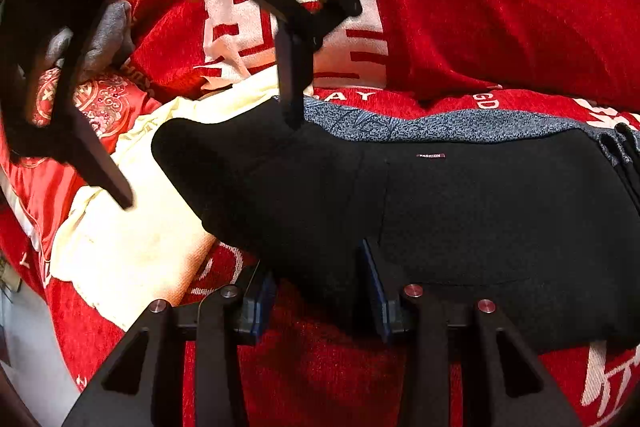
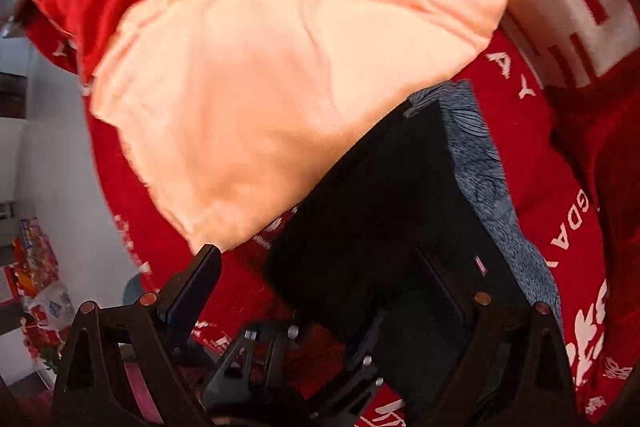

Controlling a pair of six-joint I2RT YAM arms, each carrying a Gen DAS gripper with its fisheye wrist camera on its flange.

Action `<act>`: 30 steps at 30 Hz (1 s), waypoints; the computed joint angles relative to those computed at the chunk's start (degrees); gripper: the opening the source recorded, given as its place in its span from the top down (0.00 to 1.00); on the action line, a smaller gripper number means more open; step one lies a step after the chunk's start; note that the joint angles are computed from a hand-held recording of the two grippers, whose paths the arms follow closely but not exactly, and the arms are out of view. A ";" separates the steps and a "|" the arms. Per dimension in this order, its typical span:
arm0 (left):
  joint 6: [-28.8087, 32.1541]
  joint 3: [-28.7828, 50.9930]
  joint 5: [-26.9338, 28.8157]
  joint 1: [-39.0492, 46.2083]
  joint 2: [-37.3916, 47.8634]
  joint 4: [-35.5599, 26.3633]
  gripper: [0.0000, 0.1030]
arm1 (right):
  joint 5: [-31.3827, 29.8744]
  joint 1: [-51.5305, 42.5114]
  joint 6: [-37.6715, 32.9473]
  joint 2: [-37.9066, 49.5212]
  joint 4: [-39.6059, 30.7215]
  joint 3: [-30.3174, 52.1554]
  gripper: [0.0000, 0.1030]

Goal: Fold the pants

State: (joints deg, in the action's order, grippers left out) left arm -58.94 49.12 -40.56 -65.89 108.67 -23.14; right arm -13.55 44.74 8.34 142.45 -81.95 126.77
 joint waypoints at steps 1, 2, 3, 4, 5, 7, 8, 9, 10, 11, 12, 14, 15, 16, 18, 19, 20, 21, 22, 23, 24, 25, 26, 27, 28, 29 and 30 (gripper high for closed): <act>0.11 -0.26 0.17 0.09 -0.23 0.33 0.60 | 0.63 -0.01 0.22 2.46 -2.23 2.96 0.07; 0.24 -0.57 0.34 0.16 -0.55 0.68 0.60 | 0.71 -0.13 0.27 3.73 -3.28 4.31 0.11; 0.31 -0.82 0.54 0.24 -0.86 0.93 0.60 | 0.20 -0.42 0.01 4.36 -3.81 4.62 0.20; 0.52 -1.13 1.12 0.46 -1.20 1.33 0.60 | -0.48 -0.78 -0.27 4.42 -3.92 4.14 0.60; 0.69 -1.35 1.53 0.53 -1.50 1.73 0.60 | -1.18 -1.43 0.07 2.76 -2.18 1.23 0.73; 0.97 -0.89 0.75 -0.18 -1.87 1.12 0.60 | -1.80 -2.17 -0.36 -1.00 1.48 -4.12 0.78; 0.97 -0.42 -0.02 -0.70 -2.20 0.36 0.60 | -2.28 -2.78 -0.59 -3.97 4.02 -8.10 0.78; 0.97 -0.28 -0.46 -1.02 -2.75 0.02 0.60 | -3.01 -3.37 -0.69 -6.46 6.09 -11.26 0.78; 1.02 -0.38 -0.79 -1.37 -3.66 0.04 0.60 | -4.19 -4.40 -0.72 -9.95 8.75 -15.55 0.78; 0.90 -0.38 -1.16 -1.83 -4.81 -0.23 0.60 | -5.67 -5.51 -0.44 -13.03 11.03 -19.21 0.79; 0.77 -0.11 -1.58 -2.27 -5.61 -0.88 0.60 | -7.11 -6.36 -0.29 -15.58 12.77 -22.19 0.79; 0.44 1.91 -2.69 -3.60 -6.95 -3.76 0.60 | -11.29 -9.18 -0.88 -22.77 16.96 -30.09 0.79; 0.37 2.67 -3.05 -4.03 -7.38 -4.75 0.60 | -12.43 -10.18 -1.10 -24.76 17.87 -31.94 0.79; 0.35 4.19 -3.57 -4.59 -7.57 -6.22 0.60 | -14.12 -11.72 -1.21 -28.78 19.52 -35.84 0.79; 0.33 7.71 -4.96 -6.23 -7.96 -9.58 0.60 | -16.67 -14.69 -1.93 -34.62 20.73 -40.01 0.79; 0.55 9.70 -5.76 -7.13 -7.93 -11.15 0.60 | -17.86 -16.50 -2.51 -37.82 21.42 -42.31 0.79; 1.07 12.25 -6.75 -8.12 -7.51 -12.82 0.60 | -18.79 -17.89 -2.76 -40.22 21.95 -43.80 0.79; 1.81 14.57 -7.43 -8.76 -6.77 -13.80 0.60 | -19.60 -18.57 -1.83 -43.46 23.27 -46.08 0.79; 2.49 16.96 -8.15 -9.67 -6.07 -14.87 0.60 | -20.90 -20.91 -2.69 -46.98 23.42 -48.56 0.79; 3.40 19.99 -8.86 -10.70 -5.02 -16.10 0.60 | -22.60 -23.80 -3.66 -50.46 23.63 -51.13 0.79; 4.55 23.54 -9.59 -11.69 -3.46 -17.52 0.60 | -24.46 -27.13 -4.92 -54.01 23.35 -53.66 0.79; 5.61 25.71 -10.02 -12.21 -2.44 -18.26 0.60 | -25.81 -29.61 -5.80 -56.83 23.10 -55.78 0.79; 7.31 29.89 -10.92 -13.17 -0.11 -19.71 0.60 | -27.92 -33.84 -8.28 -59.55 21.46 -57.26 0.79; 8.80 33.42 -11.64 -13.88 1.97 -20.86 0.60 | -29.92 -38.16 -11.31 -61.44 19.59 -58.27 0.79; 10.34 36.92 -12.24 -14.68 4.02 -21.99 0.60 | -31.89 -42.68 -14.77 -62.99 17.42 -59.19 0.79; 12.10 41.16 -12.55 -15.67 6.45 -23.12 0.60 | -34.18 -48.13 -19.06 -64.15 14.37 -59.93 0.79; 13.45 44.42 -12.57 -16.43 8.26 -23.83 0.60 | -36.38 -53.59 -24.01 -64.57 10.74 -60.43 0.79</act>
State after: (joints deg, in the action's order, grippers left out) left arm -45.50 93.54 -53.13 -82.32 116.93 -46.97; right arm -49.94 -8.85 -15.67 77.89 -71.21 66.34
